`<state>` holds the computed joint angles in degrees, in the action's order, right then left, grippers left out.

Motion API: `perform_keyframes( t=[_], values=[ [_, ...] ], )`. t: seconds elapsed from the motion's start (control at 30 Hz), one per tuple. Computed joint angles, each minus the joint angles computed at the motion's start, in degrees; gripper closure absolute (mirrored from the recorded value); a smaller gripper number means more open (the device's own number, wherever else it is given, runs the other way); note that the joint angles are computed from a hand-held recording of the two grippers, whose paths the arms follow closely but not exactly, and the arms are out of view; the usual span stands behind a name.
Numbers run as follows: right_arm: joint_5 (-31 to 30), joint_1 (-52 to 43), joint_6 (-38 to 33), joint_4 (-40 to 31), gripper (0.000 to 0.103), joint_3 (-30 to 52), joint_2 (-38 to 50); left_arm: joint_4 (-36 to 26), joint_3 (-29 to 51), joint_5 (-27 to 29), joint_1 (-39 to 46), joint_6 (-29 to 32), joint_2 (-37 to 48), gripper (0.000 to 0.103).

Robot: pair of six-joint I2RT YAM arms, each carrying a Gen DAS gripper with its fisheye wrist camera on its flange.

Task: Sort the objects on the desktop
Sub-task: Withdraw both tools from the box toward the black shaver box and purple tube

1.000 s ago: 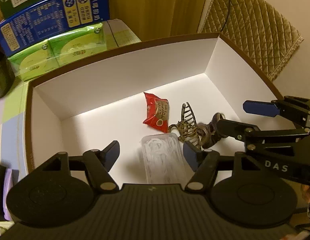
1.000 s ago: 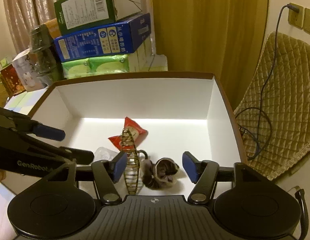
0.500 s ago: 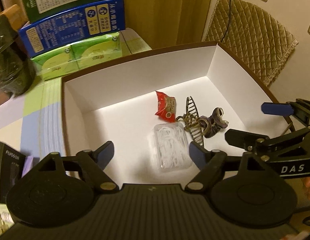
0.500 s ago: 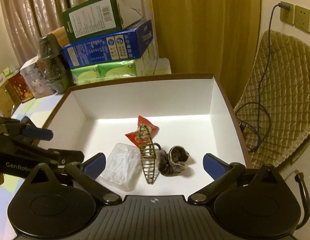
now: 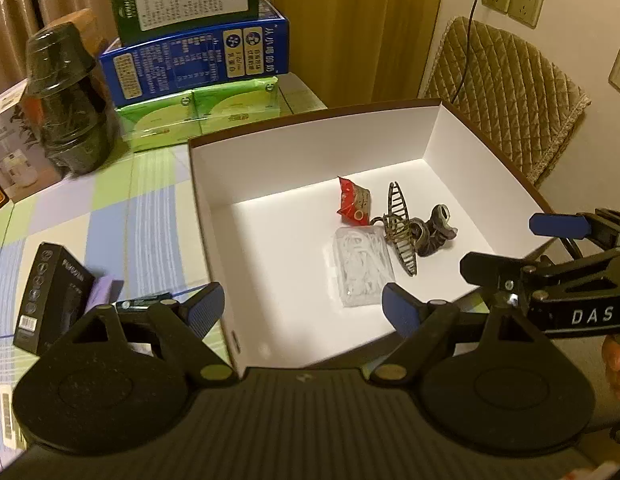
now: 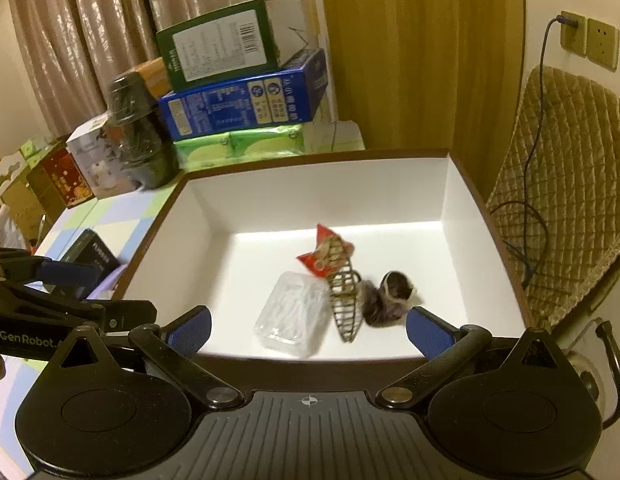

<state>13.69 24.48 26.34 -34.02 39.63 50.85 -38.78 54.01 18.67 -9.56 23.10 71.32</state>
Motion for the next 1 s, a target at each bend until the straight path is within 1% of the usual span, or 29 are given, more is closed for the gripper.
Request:
perform_keyframes(
  t=[0.13,0.23,0.47,0.6,0.73,0.93,1.0],
  values=[
    [4.7,6.7,5.6,-2.8,0.002,0.9,-0.5,-2.8,-0.6,2.8,4.0,3.5,-2.2,0.02],
    [9.1,12.7,9.9,-4.8,0.002,2.0,0.1,-5.7,-0.6,5.5,7.8,7.3,-3.3,0.02],
    [15.1,22.8,19.2,-8.5,0.002,5.0,4.3,-11.9,0.1,10.5,16.9,16.9,-4.0,0.02],
    [16.9,27.2,23.1,-9.7,0.002,6.8,7.3,-15.4,1.2,12.7,22.3,22.8,-3.0,0.02],
    [17.4,30.6,26.4,-9.1,0.002,8.2,11.1,-19.0,2.7,14.4,28.3,29.2,-0.9,0.02],
    [17.0,34.6,29.4,-7.1,0.002,11.2,18.0,-23.0,5.6,14.7,37.3,38.2,3.9,0.02],
    [16.9,35.6,30.0,-6.3,0.002,12.2,20.1,-23.9,6.6,14.5,39.7,40.4,5.6,0.02]
  ],
)
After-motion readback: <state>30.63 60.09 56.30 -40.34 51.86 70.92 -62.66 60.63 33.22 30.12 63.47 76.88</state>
